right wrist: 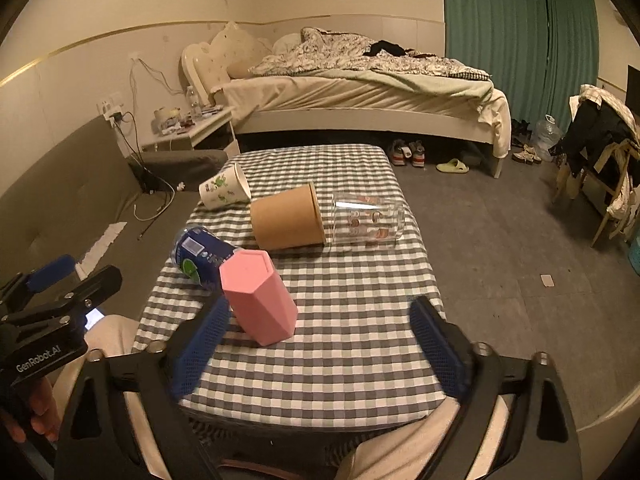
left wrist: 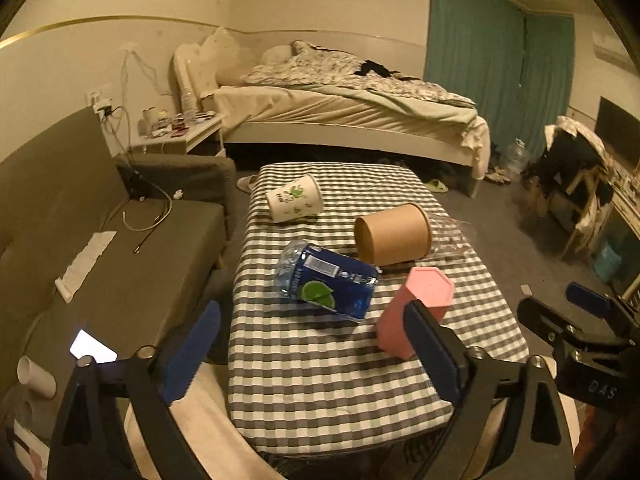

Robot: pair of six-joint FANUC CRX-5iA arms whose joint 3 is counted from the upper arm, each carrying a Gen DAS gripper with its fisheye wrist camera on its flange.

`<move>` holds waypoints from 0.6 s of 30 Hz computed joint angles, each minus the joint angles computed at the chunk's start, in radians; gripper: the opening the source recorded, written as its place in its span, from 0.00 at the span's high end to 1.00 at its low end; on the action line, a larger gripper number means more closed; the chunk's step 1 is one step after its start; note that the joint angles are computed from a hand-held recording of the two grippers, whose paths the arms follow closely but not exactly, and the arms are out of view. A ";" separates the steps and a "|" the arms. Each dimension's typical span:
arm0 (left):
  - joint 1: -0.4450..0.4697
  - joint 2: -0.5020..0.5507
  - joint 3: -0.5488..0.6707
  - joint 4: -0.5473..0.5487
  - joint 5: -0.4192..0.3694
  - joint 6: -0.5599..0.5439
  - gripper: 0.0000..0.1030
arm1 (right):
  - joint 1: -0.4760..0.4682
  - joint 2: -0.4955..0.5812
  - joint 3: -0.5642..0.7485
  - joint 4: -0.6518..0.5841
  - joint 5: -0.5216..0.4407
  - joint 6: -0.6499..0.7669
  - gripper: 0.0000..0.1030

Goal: Flip cup upside down

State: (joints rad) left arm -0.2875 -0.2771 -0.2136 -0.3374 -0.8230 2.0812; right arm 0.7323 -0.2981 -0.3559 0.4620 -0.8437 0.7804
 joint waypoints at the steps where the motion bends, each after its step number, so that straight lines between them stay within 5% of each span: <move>1: 0.003 0.000 -0.002 -0.002 0.001 0.008 0.02 | 0.003 -0.002 -0.012 0.020 0.008 -0.019 0.05; 18: 0.001 -0.001 -0.009 -0.001 0.005 0.004 0.02 | 0.011 -0.008 -0.039 0.098 0.015 -0.070 0.00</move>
